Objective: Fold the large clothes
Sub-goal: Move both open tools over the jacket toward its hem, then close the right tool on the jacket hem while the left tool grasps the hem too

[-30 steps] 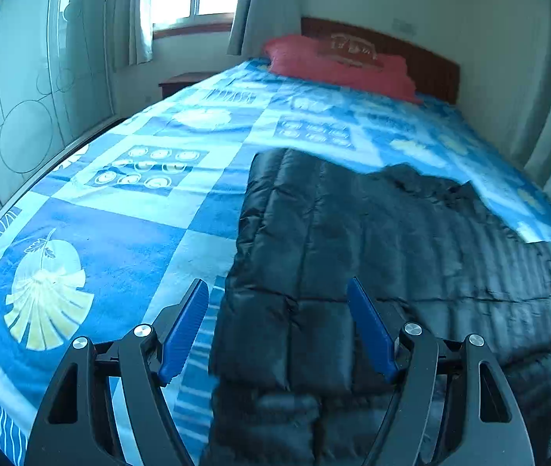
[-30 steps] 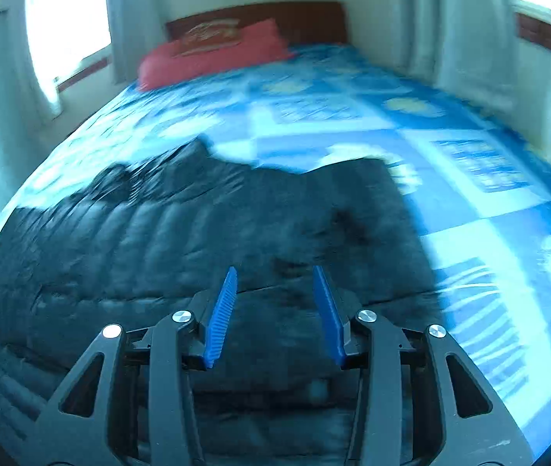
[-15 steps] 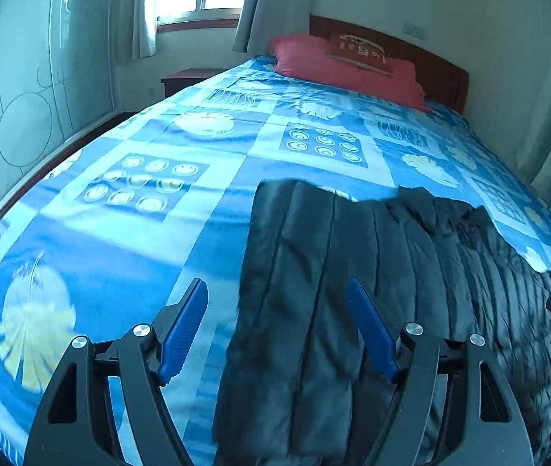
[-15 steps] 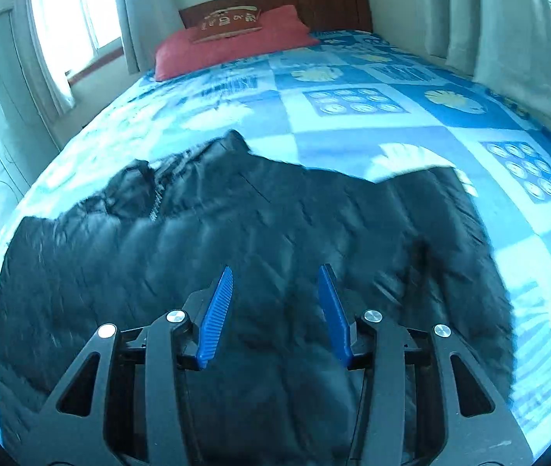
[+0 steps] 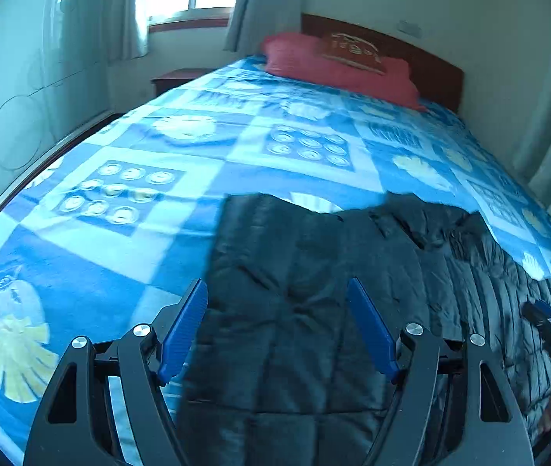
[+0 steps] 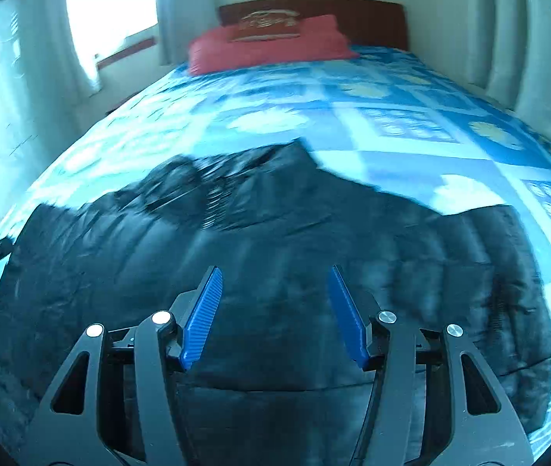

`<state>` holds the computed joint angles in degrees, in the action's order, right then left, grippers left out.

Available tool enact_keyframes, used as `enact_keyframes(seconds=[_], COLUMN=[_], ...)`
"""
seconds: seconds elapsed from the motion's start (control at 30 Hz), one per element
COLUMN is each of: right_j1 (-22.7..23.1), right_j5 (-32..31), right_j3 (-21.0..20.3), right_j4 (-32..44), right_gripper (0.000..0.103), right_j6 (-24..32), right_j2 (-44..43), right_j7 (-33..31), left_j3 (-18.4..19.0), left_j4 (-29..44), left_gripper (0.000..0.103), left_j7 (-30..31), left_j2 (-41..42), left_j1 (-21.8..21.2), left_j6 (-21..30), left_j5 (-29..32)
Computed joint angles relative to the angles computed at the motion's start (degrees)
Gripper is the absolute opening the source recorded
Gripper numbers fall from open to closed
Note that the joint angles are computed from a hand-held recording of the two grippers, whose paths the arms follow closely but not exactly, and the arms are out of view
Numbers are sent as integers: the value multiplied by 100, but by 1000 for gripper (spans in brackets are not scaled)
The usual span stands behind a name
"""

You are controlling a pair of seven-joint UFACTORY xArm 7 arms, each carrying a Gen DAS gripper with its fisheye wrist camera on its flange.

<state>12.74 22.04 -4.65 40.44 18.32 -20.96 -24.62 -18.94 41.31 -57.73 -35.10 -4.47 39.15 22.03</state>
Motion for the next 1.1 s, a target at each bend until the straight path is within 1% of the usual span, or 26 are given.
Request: enact_keyframes(seconds=[0.03,0.07,0.1,0.17,0.23,0.27,0.33,0.37,0.43,0.5,0.53,0.57,0.6,0.67,0.7,0.73,0.77,0.8,0.83,0.9,0.97,1.0,1.03,1.07,1.1], right_j1=[-76,-86,-12,44,29,-82,-356,-445,-842,-1358,-1586,-1896,-2173,-2746,-2957,-3266,-3464,-3736,-3969,-4294,-4621,-4710,-4824,-4876,-5010], right_j5=[-120,-154,-67,74,155,52,-229,-325,-625,-984,-1144,-1344,-1503,-1811,-1903,-2064,-2165,-2332,-2469,-2657,-2825,-2861,-2917,-2911,-2902], right_j3=[102,142,83,-28,-164,-164,-188,-269,-449,-627,-729,-868,-1022,-1369,-1495,-1737,-1881,-2104,-2296,-2539,-2839,-2940,-3078,-3140,-3287], right_j4=[-7,-45,-73,-93,-264,-443,-771,-890,-1227,-1566,-1683,-1817,-1903,-1984,-2015,-2004,-1993,-1955,-1913,-1856,-1762,-1712,-1649,-1616,-1563], right_gripper=[57,60,60,60,60,60,64,65,67,67,67,67,67,67,67,67,67,67,67,67,68,68,69,69,69], right_j6=[16,-93,-168,-1,302,388,648,819,1531,2239,2558,2987,3391,4217,4474,4919,5180,5571,5903,6293,6686,6802,7000,7046,7180], right_j2=[105,204,212,35,-468,-816,-1491,-1783,-2647,-3509,-3867,-4309,-4652,-5229,-5413,-5654,-5762,-5910,-6044,-6200,-6276,-6230,-6170,-6098,-6077], right_j7=[111,134,43,-28,-146,-166,-155,-183,-189,-243,-308,-393,-474,-673,-755,-893,-1004,-1168,-1335,-1610,-1829,-1900,-1981,-2030,-2082], left_j3=[-37,-32,34,71,215,286,317,351,332,281,216,148,30,-199,-317,-500,-622,-788,-901,-1180,-1377,-1440,-1466,-1489,-1526], left_j4=[89,127,157,74,-69,-161,-414,-596,-891,-1233,-1334,-1446,-1533,-1642,-1651,-1610,-1582,-1525,-1482,-1332,-1153,-1069,-1055,-1039,-1005], left_gripper=[74,74,75,75,75,75,75,75,75,75,75,75,75,75,75,75,75,75,75,75,77,78,78,78,78], left_j7=[47,92,228,215,307,403,562,671,805,761,696,583,410,117,-21,-222,-331,-488,-578,-812,-876,-913,-944,-979,-988], left_j2=[213,369,589,542,216,0,-635,-1052,-1809,-2770,-3095,-3540,-4007,-4730,-5012,-5346,-5559,-5790,-5951,-6326,-6527,-6638,-6751,-6866,-6953], left_j1=[17,-4,-72,-137,-314,-422,-616,-768,-1027,-1370,-1483,-1639,-1784,-1991,-2091,-2262,-2351,-2449,-2494,-2579,-2544,-2537,-2506,-2455,-2392], left_j6=[109,234,317,274,250,269,467,613,1053,1703,1986,2396,2851,3496,3818,4280,4535,4817,4985,5296,5437,5512,5513,5518,5518], left_j5=[8,-4,-47,62,-85,-208,-440,-603,-965,-1461,-1685,-1940,-2192,-2578,-2772,-3046,-3237,-3474,-3653,-4065,-4338,-4494,-4679,-4824,-4948])
